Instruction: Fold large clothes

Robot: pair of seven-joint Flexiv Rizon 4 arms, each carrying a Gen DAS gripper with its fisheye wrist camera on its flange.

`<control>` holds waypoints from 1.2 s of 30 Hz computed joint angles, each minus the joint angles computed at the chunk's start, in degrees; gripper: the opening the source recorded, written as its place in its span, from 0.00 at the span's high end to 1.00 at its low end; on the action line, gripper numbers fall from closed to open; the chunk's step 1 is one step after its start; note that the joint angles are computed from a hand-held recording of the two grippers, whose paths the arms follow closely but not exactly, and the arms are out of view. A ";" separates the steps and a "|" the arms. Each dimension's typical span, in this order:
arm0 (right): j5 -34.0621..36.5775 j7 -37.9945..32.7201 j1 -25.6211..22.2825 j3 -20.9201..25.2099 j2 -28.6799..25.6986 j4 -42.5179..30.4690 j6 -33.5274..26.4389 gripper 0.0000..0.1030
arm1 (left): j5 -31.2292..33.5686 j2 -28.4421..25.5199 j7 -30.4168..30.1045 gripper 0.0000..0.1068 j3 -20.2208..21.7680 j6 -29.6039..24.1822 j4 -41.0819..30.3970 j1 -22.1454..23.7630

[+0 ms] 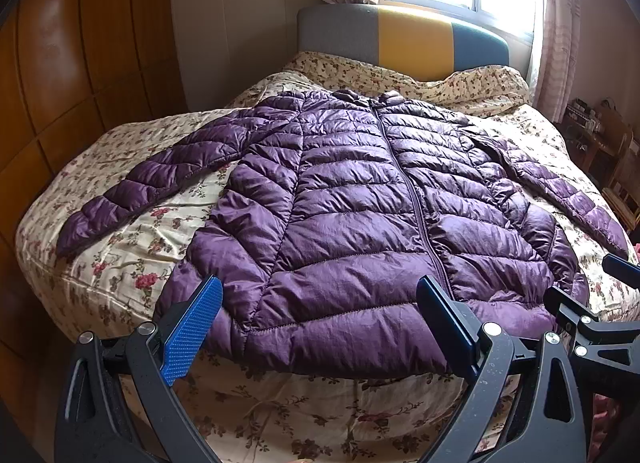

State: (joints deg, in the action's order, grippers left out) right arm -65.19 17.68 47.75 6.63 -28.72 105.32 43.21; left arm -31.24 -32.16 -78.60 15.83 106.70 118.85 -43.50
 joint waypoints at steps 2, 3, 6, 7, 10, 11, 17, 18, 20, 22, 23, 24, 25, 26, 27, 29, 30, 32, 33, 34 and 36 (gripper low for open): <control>-0.02 0.20 -0.06 -0.02 0.04 0.09 0.06 0.02 | -0.13 0.13 -0.02 0.09 0.38 -0.18 0.09 -0.39; -0.07 0.42 -0.10 -0.04 0.10 0.18 0.15 0.02 | -0.08 0.15 -0.05 0.09 0.39 -0.24 0.07 -0.36; -0.12 1.06 -0.33 -0.06 0.20 0.41 0.53 0.02 | 0.24 0.21 -0.16 0.09 0.27 -0.27 0.09 -0.13; -0.11 1.27 -0.38 -0.06 0.24 0.49 0.61 0.02 | 0.38 0.25 -0.23 0.09 0.13 -0.23 0.12 0.02; -0.20 1.86 -0.49 -0.08 0.37 0.75 0.61 0.02 | 0.63 0.35 -0.29 0.09 0.06 -0.33 0.11 0.21; -0.18 1.96 -0.51 -0.07 0.35 0.76 0.54 0.02 | 0.65 0.28 -0.37 0.09 0.12 -0.25 0.11 0.14; 0.06 2.64 -0.95 -0.06 0.28 1.08 1.35 0.02 | 0.84 0.20 -0.61 0.09 0.00 -0.46 -0.07 0.43; 0.06 2.78 -0.91 -0.09 0.33 1.14 1.23 0.02 | 0.89 0.13 -0.65 0.09 0.13 -0.41 -0.09 0.32; -0.05 3.20 -0.96 -0.14 0.42 1.32 1.23 0.02 | 0.94 0.10 -0.71 0.09 0.33 -0.49 -0.15 0.22; -0.09 3.81 -1.12 -0.15 0.57 1.58 1.36 0.02 | 1.21 0.06 -0.82 0.09 0.00 -0.68 -0.36 0.74; -0.16 3.98 -1.21 -0.14 0.63 1.70 1.46 0.02 | 1.25 0.05 -0.89 0.09 0.13 -0.78 -0.39 0.63; -0.16 4.04 -1.30 -0.14 0.63 1.71 1.49 0.02 | 1.32 -0.08 -0.99 0.09 0.27 -0.73 -0.46 0.52; -0.11 4.20 -1.35 -0.14 0.67 1.77 1.41 0.02 | 1.39 -0.20 -1.04 0.09 0.28 -0.86 -0.65 0.60; -0.36 4.62 -1.35 -0.21 0.73 1.89 1.43 0.02 | 1.40 -0.23 -1.17 0.09 0.42 -0.96 -0.70 0.50; -0.55 4.96 -1.42 -0.25 0.80 2.00 1.48 0.02 | 1.60 -0.22 -1.28 0.09 0.22 -1.08 -0.83 0.83; -0.69 5.31 -1.55 -0.28 0.86 2.01 1.29 0.02 | 1.90 -0.46 -1.56 0.09 0.17 -1.38 -1.28 1.11; -0.83 5.62 -1.62 -0.32 0.96 2.08 1.24 0.02 | 2.06 -0.61 -1.71 0.09 0.27 -1.51 -1.52 1.13; -1.36 6.31 -1.81 -0.42 1.16 2.25 1.26 0.02 | 2.28 -0.80 -2.04 0.09 0.68 -1.93 -1.87 0.95; -1.32 6.46 -1.90 -0.38 1.18 2.26 1.04 0.02 | 2.42 -0.82 -2.31 0.09 0.82 -2.13 -2.01 0.86; -0.98 6.51 -2.06 -0.29 1.14 2.23 0.87 0.02 | 2.68 -0.80 -2.56 0.09 0.75 -2.42 -2.16 1.02; -0.94 7.03 -2.45 -0.27 1.15 2.44 1.33 0.02 | 3.08 -1.11 -3.14 0.09 1.41 -3.11 -2.76 0.74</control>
